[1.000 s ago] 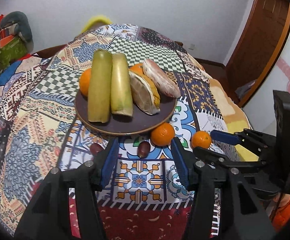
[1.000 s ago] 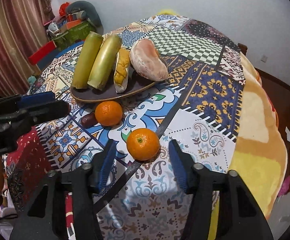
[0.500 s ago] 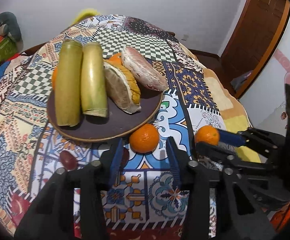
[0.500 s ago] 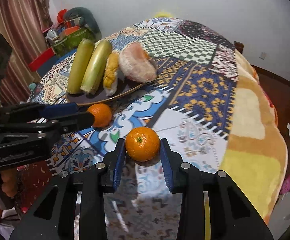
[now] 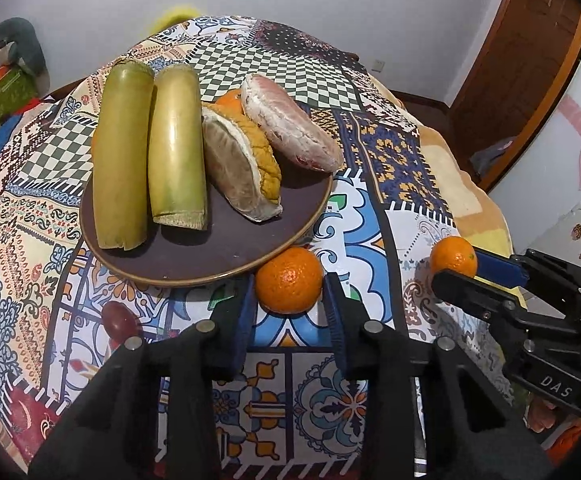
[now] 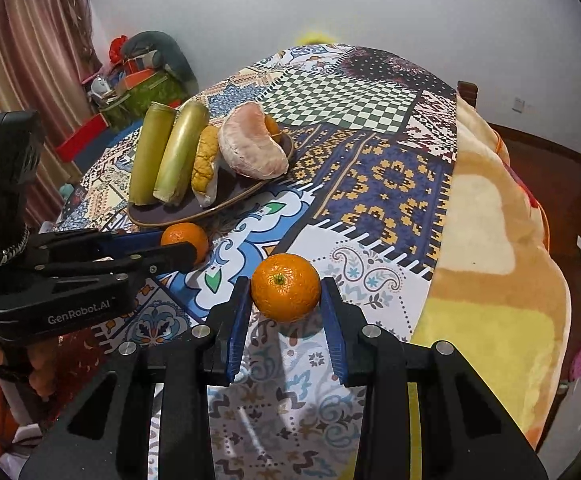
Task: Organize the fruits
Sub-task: 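Carry both mandarins over the plate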
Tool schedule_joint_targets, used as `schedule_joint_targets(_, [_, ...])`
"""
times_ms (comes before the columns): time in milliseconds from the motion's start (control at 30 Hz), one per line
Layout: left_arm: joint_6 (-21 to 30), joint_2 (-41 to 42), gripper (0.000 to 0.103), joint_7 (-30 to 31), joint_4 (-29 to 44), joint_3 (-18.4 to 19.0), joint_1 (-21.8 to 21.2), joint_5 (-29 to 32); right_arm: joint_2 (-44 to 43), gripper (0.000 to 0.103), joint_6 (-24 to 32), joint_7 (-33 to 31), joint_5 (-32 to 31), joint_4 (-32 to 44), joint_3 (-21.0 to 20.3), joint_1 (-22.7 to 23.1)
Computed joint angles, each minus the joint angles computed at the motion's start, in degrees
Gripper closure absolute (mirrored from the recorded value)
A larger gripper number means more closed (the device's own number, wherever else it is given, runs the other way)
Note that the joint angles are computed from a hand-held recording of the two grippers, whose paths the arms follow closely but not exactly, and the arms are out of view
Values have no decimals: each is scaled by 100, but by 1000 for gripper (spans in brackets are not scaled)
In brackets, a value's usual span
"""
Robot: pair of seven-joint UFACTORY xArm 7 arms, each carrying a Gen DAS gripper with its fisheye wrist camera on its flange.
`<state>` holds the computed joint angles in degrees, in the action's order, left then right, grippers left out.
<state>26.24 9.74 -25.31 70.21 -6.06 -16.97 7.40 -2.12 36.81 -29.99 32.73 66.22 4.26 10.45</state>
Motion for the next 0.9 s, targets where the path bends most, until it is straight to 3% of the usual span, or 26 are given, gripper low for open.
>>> schedule_joint_targets(333, [-459,-677,70,-76,-570,6,128,-32,21,71,-73,-23,25,159,44,70])
schedule_joint_targets(700, [-681,-1286,70,-951,-917,97,712,1065,282,71,-270,-21,33,571,196,189])
schedule_joint_targets(900, [-712,-1383,70,-1092,-990,137,1012,1281,540,71,-368,-19,-60,904,322,254])
